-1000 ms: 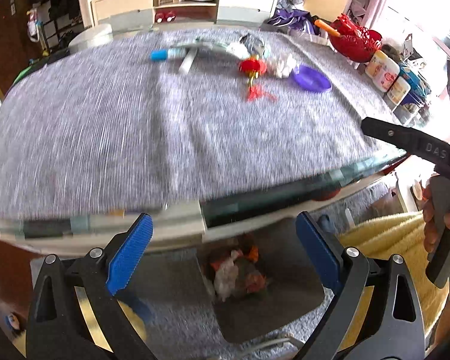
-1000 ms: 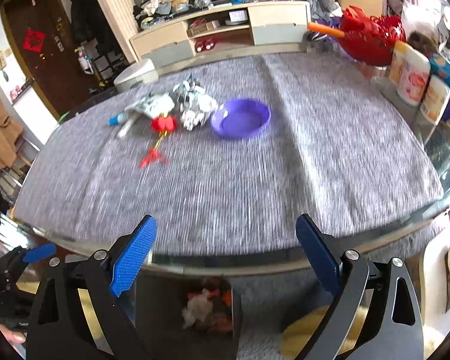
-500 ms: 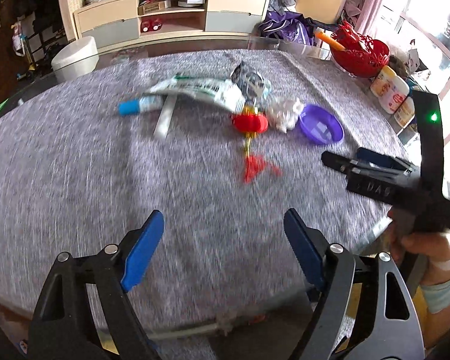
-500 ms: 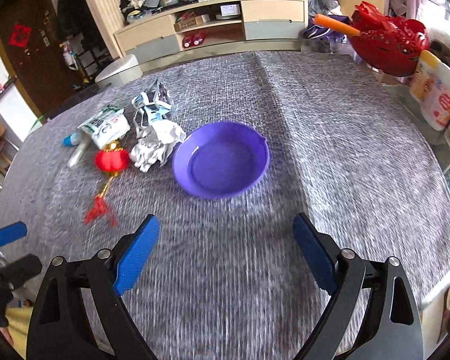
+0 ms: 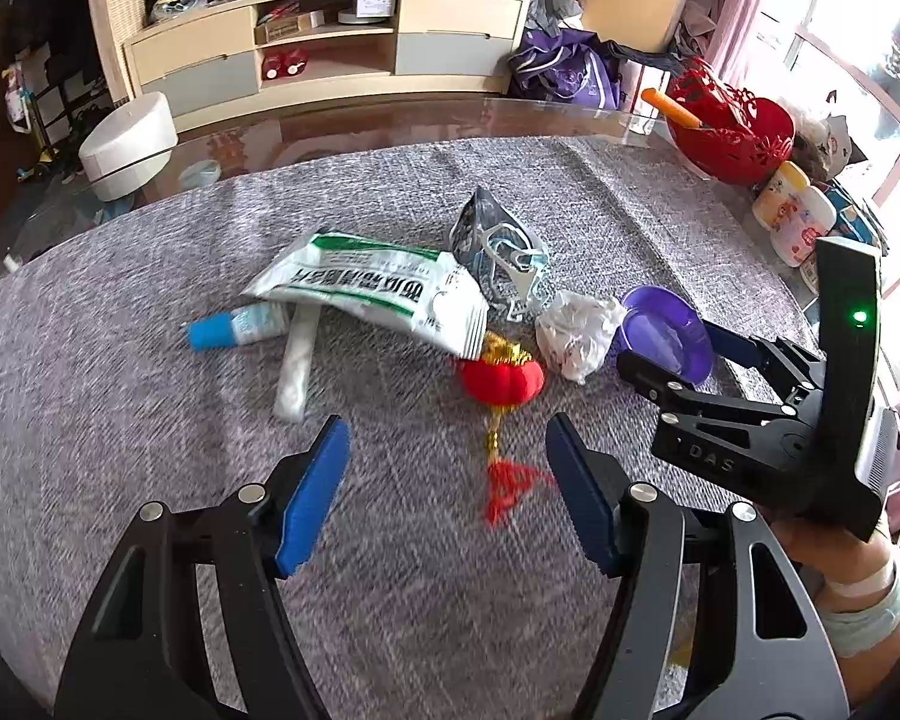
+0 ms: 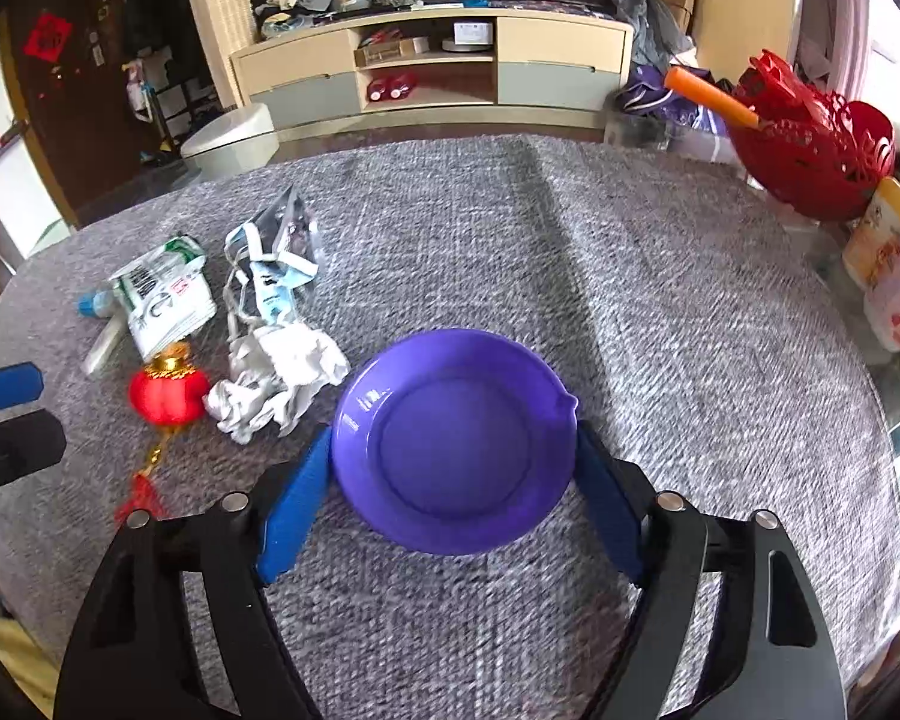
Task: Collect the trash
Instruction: 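Grasp the red lantern with the left gripper while the right gripper grasps the purple dish, then carry the lantern and purple dish down to the bin and open both grippers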
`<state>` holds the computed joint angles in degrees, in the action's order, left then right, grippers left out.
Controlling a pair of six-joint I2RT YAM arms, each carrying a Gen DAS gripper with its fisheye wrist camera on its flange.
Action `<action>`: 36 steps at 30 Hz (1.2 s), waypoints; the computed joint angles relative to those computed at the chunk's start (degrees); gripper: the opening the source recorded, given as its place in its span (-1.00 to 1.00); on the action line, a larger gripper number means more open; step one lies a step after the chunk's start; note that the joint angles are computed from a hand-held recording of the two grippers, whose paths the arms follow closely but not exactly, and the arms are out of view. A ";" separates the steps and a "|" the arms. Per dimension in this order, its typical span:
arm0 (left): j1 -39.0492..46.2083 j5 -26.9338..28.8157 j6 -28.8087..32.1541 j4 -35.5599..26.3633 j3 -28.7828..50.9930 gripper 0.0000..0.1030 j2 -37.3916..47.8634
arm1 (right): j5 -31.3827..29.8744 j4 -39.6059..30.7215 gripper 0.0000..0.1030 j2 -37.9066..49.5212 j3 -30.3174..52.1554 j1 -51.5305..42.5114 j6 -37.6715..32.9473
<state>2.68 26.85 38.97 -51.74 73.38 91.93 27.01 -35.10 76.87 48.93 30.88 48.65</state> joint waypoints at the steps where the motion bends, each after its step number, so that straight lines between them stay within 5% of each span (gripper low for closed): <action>1: -0.60 -0.24 -0.34 0.32 0.07 0.24 0.40 | -0.74 0.40 0.52 -0.79 -0.51 -0.35 -0.34; 22: -9.83 -1.67 -4.87 6.55 0.26 -0.34 7.15 | -7.23 1.45 0.52 -10.31 -5.36 -4.80 0.46; 36: -1.10 0.62 1.55 -0.78 -6.35 -0.34 -5.69 | 1.90 -10.23 0.51 -15.24 -0.70 9.98 11.79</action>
<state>1.57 27.47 40.53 -52.52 67.03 86.24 28.91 -45.33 61.62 48.24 40.86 60.44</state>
